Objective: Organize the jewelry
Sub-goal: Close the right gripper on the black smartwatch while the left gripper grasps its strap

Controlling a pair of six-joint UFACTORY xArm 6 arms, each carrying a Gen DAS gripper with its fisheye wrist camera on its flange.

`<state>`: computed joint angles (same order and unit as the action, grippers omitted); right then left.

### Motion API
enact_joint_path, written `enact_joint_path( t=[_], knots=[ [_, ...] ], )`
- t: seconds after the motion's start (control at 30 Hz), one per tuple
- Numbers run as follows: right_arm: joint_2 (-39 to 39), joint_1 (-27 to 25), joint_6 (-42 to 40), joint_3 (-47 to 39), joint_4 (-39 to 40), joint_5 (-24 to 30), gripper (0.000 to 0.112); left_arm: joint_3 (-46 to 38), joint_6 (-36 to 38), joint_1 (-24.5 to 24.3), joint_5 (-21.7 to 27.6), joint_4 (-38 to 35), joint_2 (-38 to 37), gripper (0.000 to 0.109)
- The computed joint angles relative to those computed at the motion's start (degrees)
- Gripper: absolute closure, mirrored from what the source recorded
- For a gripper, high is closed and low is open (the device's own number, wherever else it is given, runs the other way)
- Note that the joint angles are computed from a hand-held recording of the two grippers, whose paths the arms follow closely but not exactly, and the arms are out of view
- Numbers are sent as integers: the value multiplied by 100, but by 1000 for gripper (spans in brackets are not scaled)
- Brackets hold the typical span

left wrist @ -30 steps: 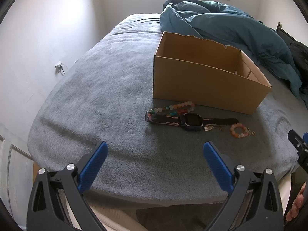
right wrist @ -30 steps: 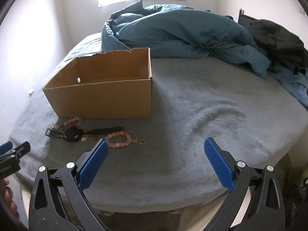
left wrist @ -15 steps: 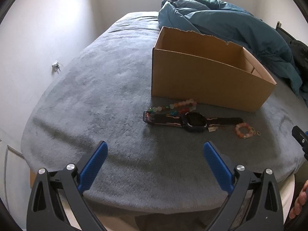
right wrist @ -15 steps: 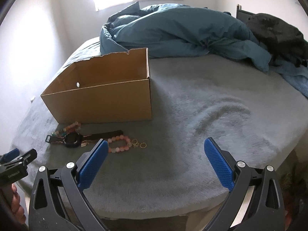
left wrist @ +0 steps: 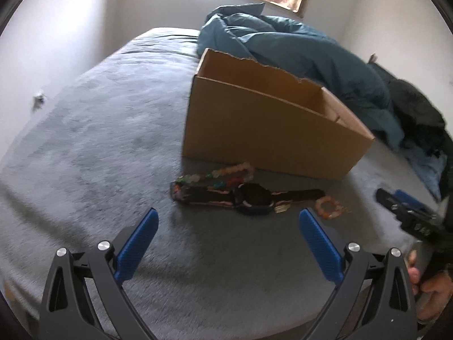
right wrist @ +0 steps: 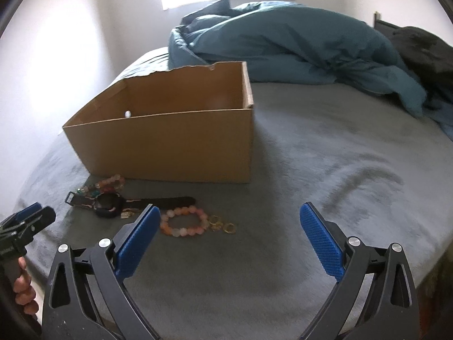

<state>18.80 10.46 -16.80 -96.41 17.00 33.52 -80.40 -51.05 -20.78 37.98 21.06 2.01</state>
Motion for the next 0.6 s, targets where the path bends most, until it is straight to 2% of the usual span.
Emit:
enact_joint_path(
  t=[0.03,0.13,0.27,0.43,0.53,0.6],
  knots=[
    [32,17,-122,-42,136,18,18,35,102,41,-115,-123,12,11],
    [219,64,-486,-311,547,170,18,-24,110,107,-52,-19,94,11],
    [646,90,-694,-915,812,606,26,-82,-74,143,46,570,179,11],
    [1063,80,-899,-1470,979,1011,44,-164,13,163,212,1125,305,11],
    [1345,56,-1151,-1884,1123,1414,57,-73,318,208,37,1121,311,13],
    [1550,6,-1319,-2208,1319,1774,63,8,536,249,-103,936,293,20]
  ],
)
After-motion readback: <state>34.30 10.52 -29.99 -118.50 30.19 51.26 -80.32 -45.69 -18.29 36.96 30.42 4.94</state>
